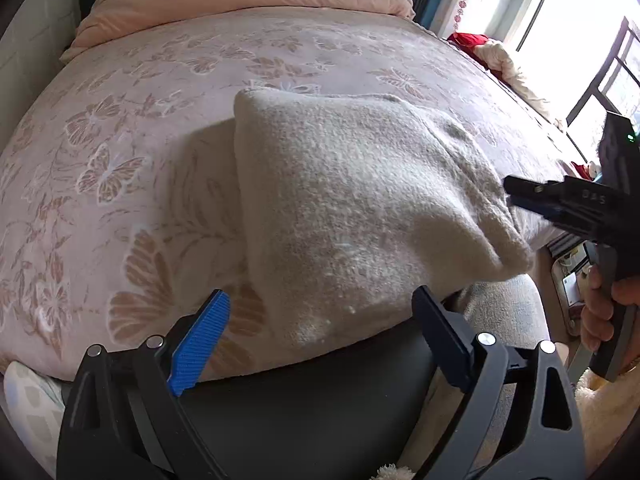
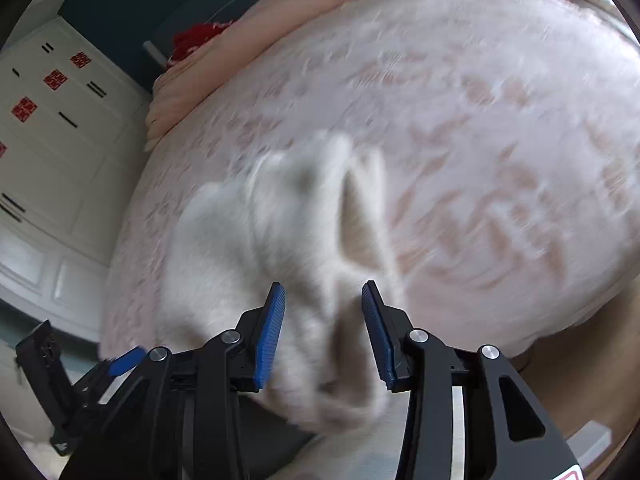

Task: Fold small clothes

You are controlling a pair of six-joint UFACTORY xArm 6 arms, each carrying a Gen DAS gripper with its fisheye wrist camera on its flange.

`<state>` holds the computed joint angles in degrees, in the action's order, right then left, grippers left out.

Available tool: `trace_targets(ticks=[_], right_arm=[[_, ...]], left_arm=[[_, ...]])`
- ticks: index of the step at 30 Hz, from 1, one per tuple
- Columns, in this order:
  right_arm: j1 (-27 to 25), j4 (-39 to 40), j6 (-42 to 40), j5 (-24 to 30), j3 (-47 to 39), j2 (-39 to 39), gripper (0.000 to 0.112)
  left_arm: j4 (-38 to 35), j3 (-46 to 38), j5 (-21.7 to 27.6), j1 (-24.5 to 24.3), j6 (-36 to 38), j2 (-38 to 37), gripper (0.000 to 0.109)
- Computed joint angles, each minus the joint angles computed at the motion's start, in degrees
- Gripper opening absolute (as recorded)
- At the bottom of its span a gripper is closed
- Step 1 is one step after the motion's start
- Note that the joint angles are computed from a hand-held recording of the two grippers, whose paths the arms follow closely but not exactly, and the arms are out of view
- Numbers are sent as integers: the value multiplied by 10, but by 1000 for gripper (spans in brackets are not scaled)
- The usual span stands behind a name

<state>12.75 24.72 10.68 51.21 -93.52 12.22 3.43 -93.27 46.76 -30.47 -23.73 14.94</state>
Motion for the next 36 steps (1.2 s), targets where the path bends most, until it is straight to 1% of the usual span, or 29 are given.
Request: trace_targets(ticks=[1, 2, 3, 4, 5, 7, 8, 9, 10, 11, 12, 14, 15, 16, 17, 18, 20, 22, 24, 26, 27, 28, 30, 31, 32, 34, 36], right_arm=[[3, 5, -8, 9, -7, 11, 41], [8, -2, -11, 17, -12, 17, 36], [15, -25, -10, 22, -16, 24, 16], [20, -41, -14, 17, -18, 24, 13], [21, -46, -18, 5, -14, 19, 12], [18, -66, -1, -55, 6, -10, 12], [13, -70, 2, -72, 10, -11, 11], [5, -87, 12, -70, 7, -6, 11], [0, -112, 21, -43, -7, 13, 12], [-1, -136, 26, -6, -26, 38, 13], [0, -138, 20, 8, -22, 51, 14], [0, -132, 21, -7, -6, 38, 18], [-2, -119, 22, -9, -7, 32, 19], [-4, -105, 22, -14, -2, 23, 30], [-8, -93, 25, -13, -5, 19, 43], [-10, -90, 29, -12, -5, 16, 55], [-16, -72, 27, -15, 3, 6, 66], [-23, -30, 22, -22, 11, 6, 68], [-32, 22, 5, -11, 5, 25, 69], [-32, 43, 2, 8, -6, 40, 70], [-31, 55, -2, 19, -17, 55, 75], [-31, 67, -7, 21, -24, 65, 78], [-25, 80, -1, 21, -31, 80, 87], [-21, 85, 0, 17, -31, 84, 89], [-16, 84, 4, 8, -29, 87, 94], [-5, 62, 18, -7, -28, 89, 96], [-2, 59, 24, -6, -38, 96, 96]], left_arm=[[5, -1, 1, -1, -1, 1, 90], [6, -2, 4, -1, -2, 1, 90], [1, -3, 8, -1, 0, 3, 90], [-2, -6, 13, 0, 0, 5, 90], [-1, -7, 18, 0, -2, 7, 90], [1, -7, 21, -1, -5, 7, 90], [2, -6, 18, -1, -6, 7, 90], [5, -5, 17, -2, -8, 8, 90], [7, -6, 17, -3, -9, 11, 90], [7, -12, 21, -3, -6, 17, 90], [5, -18, 26, -4, -3, 23, 90], [6, -19, 29, -5, -3, 23, 90], [5, -12, 17, -4, -1, 16, 90], [-7, -1, -3, -2, 5, 6, 90], [-27, 2, -18, 1, 16, 1, 91], [-54, -2, -29, 6, 28, 0, 93], [-82, -28, -26, 15, 33, 14, 95], [-111, -61, -16, 26, 24, 37, 97], [-151, -116, 20, 41, 13, 80, 97], [-174, -176, 65, 51, 4, 130, 97], [-176, -201, 83, 53, -12, 154, 97], [-189, -205, 84, 55, -11, 161, 97], [-227, -217, 86, 60, -14, 182, 98], [-246, -218, 82, 62, -12, 188, 98], [-279, -222, 80, 64, -2, 197, 98], [-313, -228, 82, 67, 2, 211, 98], [-328, -218, 63, 69, 2, 210, 98]])
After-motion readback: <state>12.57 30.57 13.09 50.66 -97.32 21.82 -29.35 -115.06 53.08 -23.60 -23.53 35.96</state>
